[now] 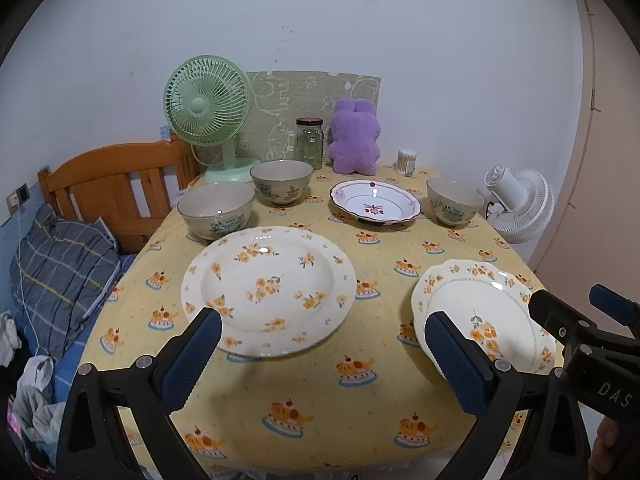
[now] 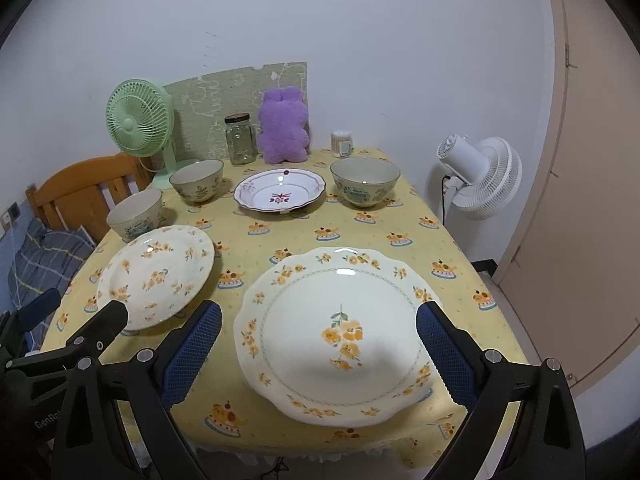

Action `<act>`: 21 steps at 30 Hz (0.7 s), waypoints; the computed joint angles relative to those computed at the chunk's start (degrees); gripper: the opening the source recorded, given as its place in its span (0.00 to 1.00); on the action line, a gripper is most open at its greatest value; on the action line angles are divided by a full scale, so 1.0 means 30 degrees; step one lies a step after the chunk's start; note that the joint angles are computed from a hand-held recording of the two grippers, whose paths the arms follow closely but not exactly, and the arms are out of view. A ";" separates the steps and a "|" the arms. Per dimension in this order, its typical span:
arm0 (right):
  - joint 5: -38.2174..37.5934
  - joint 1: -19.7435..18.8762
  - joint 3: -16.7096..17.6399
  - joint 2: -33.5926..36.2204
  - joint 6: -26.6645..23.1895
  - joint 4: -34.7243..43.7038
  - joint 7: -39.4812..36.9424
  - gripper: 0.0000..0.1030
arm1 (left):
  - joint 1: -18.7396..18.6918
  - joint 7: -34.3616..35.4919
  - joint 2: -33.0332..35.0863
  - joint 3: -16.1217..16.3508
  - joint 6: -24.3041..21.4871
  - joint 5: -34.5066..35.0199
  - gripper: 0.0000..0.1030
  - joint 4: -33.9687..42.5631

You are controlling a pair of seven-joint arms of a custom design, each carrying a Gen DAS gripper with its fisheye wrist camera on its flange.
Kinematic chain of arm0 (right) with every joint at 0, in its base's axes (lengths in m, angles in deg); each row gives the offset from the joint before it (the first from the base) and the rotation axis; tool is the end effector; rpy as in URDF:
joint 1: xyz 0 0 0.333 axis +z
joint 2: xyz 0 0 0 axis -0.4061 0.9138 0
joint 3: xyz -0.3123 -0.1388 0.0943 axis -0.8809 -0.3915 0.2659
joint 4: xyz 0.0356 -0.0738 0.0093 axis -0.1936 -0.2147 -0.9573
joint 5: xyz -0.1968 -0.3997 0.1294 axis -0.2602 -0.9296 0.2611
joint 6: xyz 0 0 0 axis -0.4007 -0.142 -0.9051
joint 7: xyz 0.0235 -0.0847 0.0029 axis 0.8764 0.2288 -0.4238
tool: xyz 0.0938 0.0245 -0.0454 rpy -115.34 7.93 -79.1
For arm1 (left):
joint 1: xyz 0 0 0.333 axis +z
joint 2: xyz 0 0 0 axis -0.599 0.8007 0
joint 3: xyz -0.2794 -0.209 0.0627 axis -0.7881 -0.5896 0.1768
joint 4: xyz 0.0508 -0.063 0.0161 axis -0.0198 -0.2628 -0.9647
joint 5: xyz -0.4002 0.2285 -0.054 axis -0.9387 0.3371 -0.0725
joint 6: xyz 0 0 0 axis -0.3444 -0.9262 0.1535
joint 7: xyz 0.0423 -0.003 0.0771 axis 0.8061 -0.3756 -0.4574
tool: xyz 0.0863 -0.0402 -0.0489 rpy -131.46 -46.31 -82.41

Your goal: Organize plates and bowls

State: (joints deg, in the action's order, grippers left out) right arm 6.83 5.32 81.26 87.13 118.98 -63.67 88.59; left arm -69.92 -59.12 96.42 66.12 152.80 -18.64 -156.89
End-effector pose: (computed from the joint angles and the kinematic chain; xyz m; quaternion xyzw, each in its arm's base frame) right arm 0.6335 0.3381 0.4690 -0.7575 0.4919 -0.2186 0.3693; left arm 0.5562 -0.4864 0.4565 -0.7537 0.4748 -0.2663 0.3683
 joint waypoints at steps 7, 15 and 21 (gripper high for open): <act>-0.1337 0.1030 -0.0900 0.0413 -0.0557 0.0781 0.1653 0.96 | 0.0496 0.0233 -0.0529 0.0020 0.0658 -0.0089 0.98 -0.0496; -0.2985 0.1054 -0.1214 0.0660 -0.1891 0.1537 0.3971 0.96 | 0.0868 0.1301 -0.0006 0.0014 0.1962 -0.0832 0.96 0.0161; -0.2695 0.0038 -0.0676 0.1347 -0.2049 0.2436 0.3937 0.95 | 0.0360 0.2056 0.1332 0.0498 0.1947 -0.0788 0.96 0.2031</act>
State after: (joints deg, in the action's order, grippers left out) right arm -1.26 5.43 79.24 91.17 112.84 -56.37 100.40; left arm -68.84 -52.95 100.41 67.62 158.63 -21.00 -150.80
